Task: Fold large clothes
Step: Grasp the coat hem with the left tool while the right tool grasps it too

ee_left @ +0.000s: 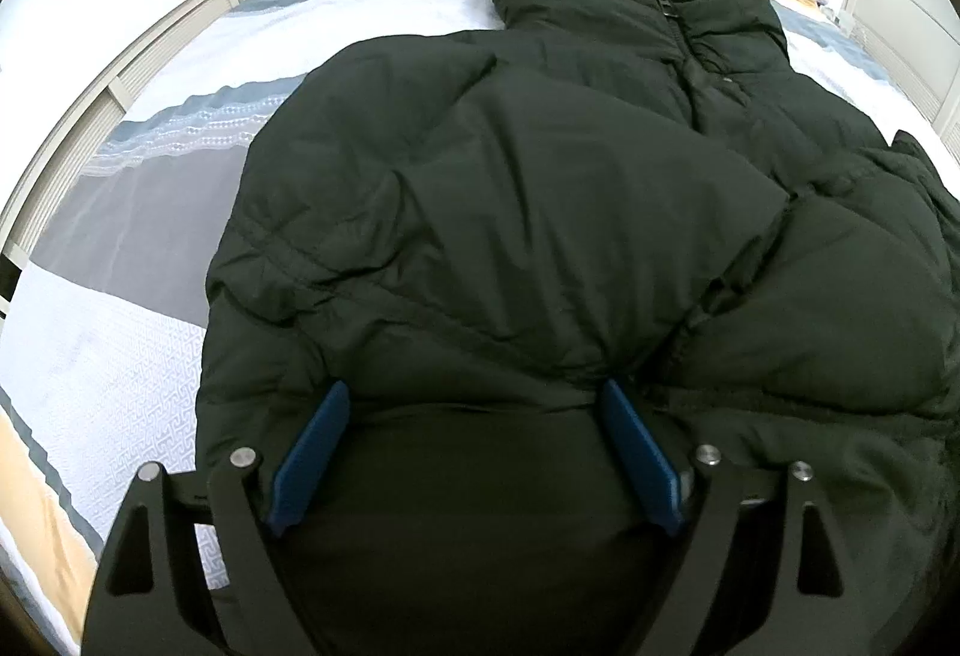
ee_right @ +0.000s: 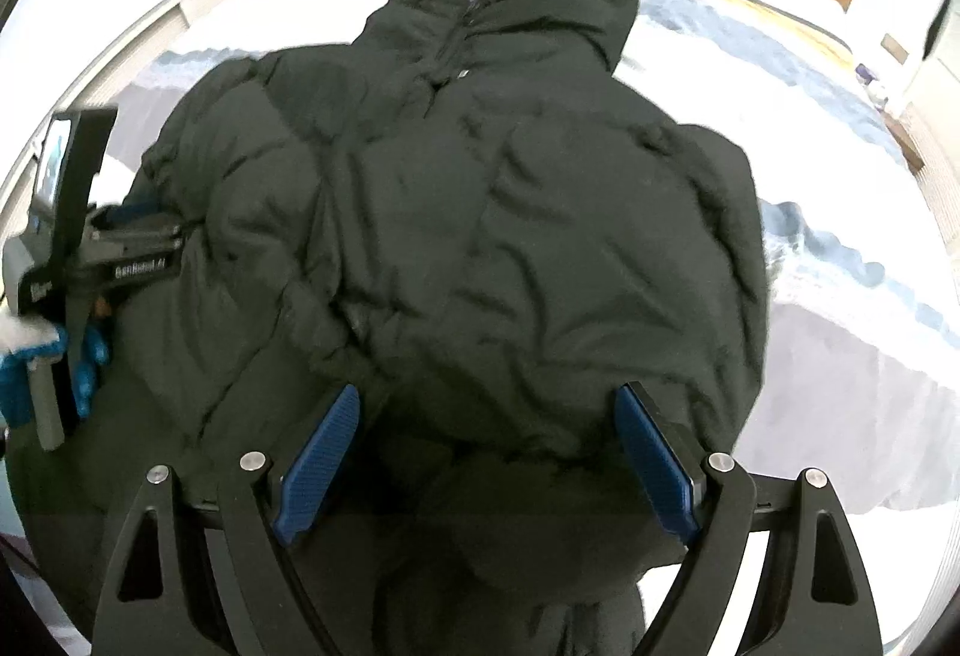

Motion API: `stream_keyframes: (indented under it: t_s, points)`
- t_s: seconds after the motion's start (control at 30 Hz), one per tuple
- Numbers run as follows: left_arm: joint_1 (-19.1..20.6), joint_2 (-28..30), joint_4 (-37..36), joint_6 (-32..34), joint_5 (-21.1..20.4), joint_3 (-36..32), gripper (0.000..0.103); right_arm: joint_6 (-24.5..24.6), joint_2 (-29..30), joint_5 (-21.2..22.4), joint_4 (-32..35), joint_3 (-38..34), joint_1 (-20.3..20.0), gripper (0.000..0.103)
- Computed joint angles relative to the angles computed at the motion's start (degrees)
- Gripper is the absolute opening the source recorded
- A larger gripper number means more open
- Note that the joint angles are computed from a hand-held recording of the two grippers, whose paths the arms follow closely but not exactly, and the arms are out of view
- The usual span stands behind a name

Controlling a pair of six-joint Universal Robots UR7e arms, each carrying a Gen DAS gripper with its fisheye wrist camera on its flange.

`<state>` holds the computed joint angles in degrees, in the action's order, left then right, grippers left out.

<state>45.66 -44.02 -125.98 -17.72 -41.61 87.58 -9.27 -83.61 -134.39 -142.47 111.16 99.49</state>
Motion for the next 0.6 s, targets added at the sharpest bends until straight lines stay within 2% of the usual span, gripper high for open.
stream_keyframes:
  t_s: [0.6]
  points:
    - [0.38, 0.56, 9.05, 0.0, -2.63, -5.72, 0.087, -3.1, 3.74, -0.56, -3.9, -7.08, -2.46, 0.085]
